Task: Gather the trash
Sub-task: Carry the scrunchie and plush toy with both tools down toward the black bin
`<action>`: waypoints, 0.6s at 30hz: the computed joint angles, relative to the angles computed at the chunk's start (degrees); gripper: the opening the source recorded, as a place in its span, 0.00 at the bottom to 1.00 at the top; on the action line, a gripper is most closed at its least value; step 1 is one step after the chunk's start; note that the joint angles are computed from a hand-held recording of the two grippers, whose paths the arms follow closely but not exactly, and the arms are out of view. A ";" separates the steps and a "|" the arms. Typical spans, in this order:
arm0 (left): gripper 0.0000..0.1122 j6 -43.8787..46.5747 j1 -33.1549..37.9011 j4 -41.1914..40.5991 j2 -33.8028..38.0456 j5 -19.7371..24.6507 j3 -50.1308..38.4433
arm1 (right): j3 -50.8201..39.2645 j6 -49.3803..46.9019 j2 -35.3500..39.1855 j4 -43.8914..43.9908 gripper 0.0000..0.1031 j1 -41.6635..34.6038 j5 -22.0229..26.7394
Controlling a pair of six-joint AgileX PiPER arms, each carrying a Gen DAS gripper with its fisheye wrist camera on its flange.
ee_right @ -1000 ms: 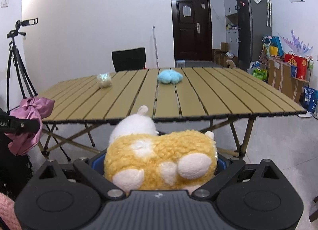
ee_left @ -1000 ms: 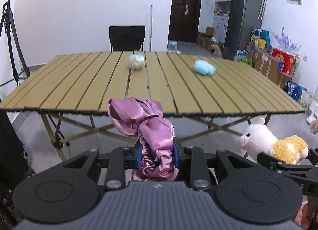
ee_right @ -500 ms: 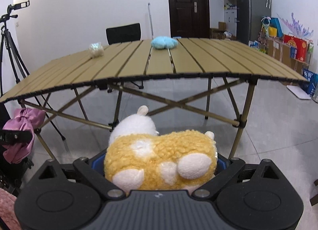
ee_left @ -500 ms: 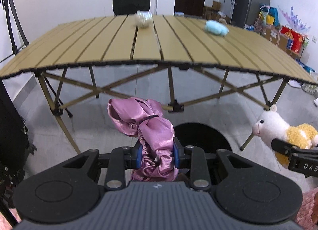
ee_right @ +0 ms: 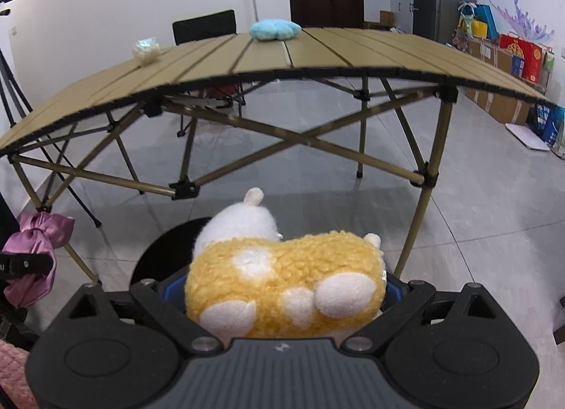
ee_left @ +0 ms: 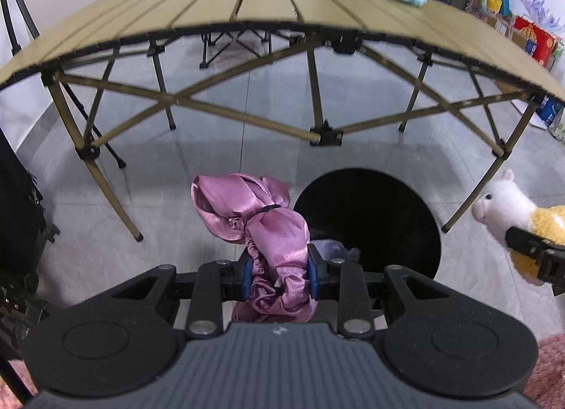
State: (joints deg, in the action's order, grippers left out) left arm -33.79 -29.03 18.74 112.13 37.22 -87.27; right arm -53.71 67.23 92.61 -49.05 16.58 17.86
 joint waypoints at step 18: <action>0.26 4.79 2.26 -5.16 9.01 5.13 -8.09 | 0.64 7.95 5.67 -5.65 0.95 -4.95 -2.06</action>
